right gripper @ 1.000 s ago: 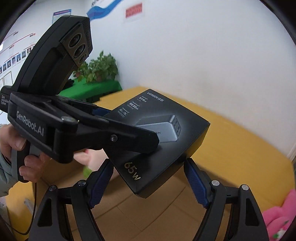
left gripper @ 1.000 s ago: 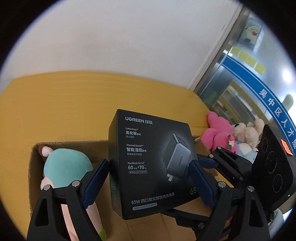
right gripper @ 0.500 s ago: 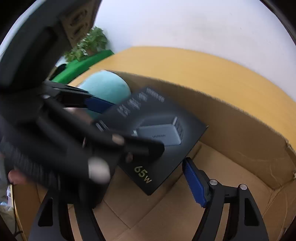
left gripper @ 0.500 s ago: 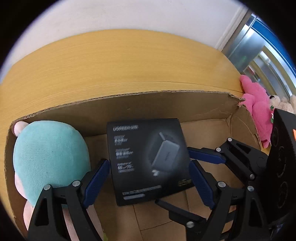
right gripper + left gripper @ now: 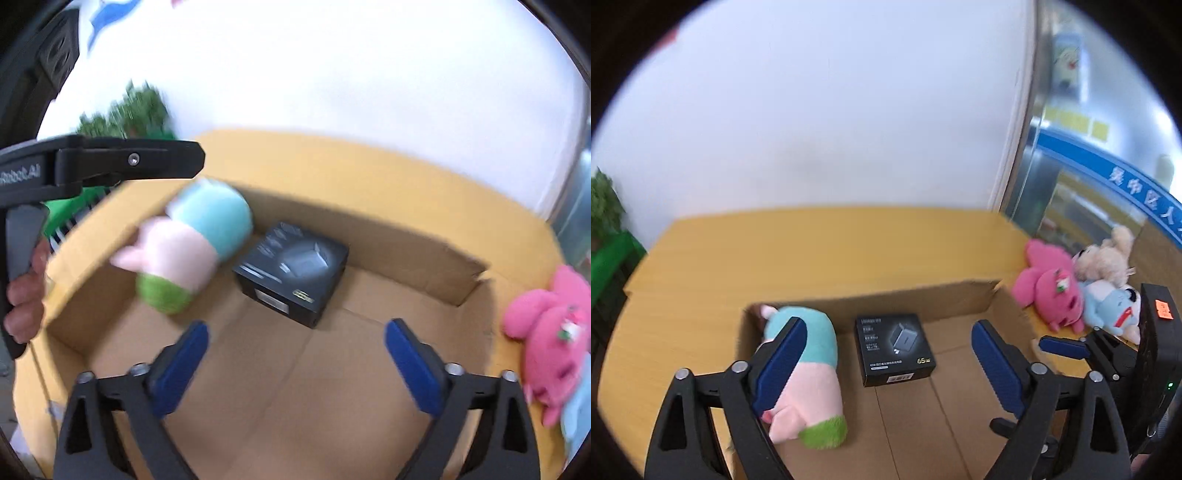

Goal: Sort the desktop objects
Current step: 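Carry the charger box with both grippers and release it inside the cardboard box, then withdraw both grippers from the box and turn toward the sunglasses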

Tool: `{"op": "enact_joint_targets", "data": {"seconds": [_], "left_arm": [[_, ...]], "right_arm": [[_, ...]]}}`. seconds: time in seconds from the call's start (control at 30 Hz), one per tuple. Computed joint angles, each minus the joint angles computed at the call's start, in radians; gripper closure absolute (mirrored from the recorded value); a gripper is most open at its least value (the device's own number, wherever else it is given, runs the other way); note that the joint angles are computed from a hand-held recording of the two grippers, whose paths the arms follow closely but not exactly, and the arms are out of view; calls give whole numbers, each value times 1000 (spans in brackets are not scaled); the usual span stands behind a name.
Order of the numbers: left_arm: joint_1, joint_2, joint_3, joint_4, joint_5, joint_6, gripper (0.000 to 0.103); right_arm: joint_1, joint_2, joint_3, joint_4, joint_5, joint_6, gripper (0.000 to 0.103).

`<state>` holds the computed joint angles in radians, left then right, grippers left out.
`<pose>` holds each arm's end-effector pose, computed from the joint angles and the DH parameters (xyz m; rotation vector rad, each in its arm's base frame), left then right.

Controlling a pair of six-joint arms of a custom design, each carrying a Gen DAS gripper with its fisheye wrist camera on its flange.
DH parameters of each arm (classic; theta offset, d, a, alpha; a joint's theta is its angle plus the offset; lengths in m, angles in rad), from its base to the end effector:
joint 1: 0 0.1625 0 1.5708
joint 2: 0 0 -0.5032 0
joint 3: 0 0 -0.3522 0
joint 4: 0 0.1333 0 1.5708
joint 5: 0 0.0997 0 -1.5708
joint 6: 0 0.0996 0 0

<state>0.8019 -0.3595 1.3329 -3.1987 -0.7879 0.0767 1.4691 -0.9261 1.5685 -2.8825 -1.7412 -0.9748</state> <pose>-0.4039 -0.7102 0.0530 0.6772 2.3235 -1.1009 0.0424 -0.7316 0.3386 1.0214 -2.3704 0.6573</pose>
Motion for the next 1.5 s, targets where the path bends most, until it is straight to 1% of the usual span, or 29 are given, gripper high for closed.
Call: {"op": "enact_joint_targets", "data": {"seconds": [0.03,0.07,0.1,0.13,0.17,0.2,0.23,0.3,0.33,0.37,0.43,0.47,0.5,0.53,0.57,0.63,0.7,0.77,0.87,0.93,1.03,1.17,1.23,1.33,1.43,1.5], "left_arm": [[-20,-1,34,-75,12,27,10],[-41,-17,93,-155,30,49,9],[-66,-29,154,-231,68,65,0],[-86,-30,188,-282,117,74,0],[-101,-17,186,-303,152,79,0],[-117,-17,222,-355,183,89,0],[-130,-15,247,-394,207,92,0],[-150,-4,285,-455,263,98,0],[-161,0,297,-466,292,95,0],[-169,12,296,-462,313,86,0],[-190,23,314,-449,385,56,0],[-201,40,313,-496,411,86,0],[-213,58,313,-584,430,150,0],[-223,66,326,-646,431,179,0],[-230,55,363,-667,423,166,0],[-231,31,413,-605,387,63,0],[-218,-1,454,-516,324,-46,0],[-213,-4,471,-510,304,-83,0],[-212,11,465,-492,345,-111,0],[-211,17,457,-450,371,-135,0],[-209,16,457,-419,357,-164,0],[-213,30,438,-417,381,-154,0],[-214,33,431,-405,385,-149,0],[-209,33,430,-398,372,-142,0],[-208,31,436,-413,340,-129,0],[-207,32,435,-391,340,-144,0]], "right_arm": [[0,-32,68,-92,35,-21,0],[-2,-67,140,-191,61,-44,0],[2,-83,170,-248,67,-53,0],[11,-101,220,-317,61,-50,0],[10,-117,261,-367,61,-44,0],[7,-133,300,-408,65,-33,0],[22,-137,306,-419,56,-14,0],[28,-139,361,-498,61,3,0],[28,-153,399,-534,63,5,0],[30,-171,426,-543,64,10,0],[25,-198,474,-565,69,15,0],[20,-201,491,-576,73,15,0],[18,-208,509,-586,70,20,0],[19,-212,522,-600,63,26,0],[24,-214,541,-621,52,38,0],[23,-213,565,-651,46,51,0],[24,-210,588,-694,35,58,0],[24,-213,603,-714,30,72,0],[13,-222,619,-730,37,73,0],[3,-229,624,-729,44,71,0],[-9,-232,625,-725,48,77,0],[-24,-241,621,-695,71,88,0],[-26,-236,620,-699,76,85,0],[-30,-231,616,-699,81,75,0],[-35,-228,612,-697,83,78,0],[-39,-230,611,-687,87,79,0]]}}
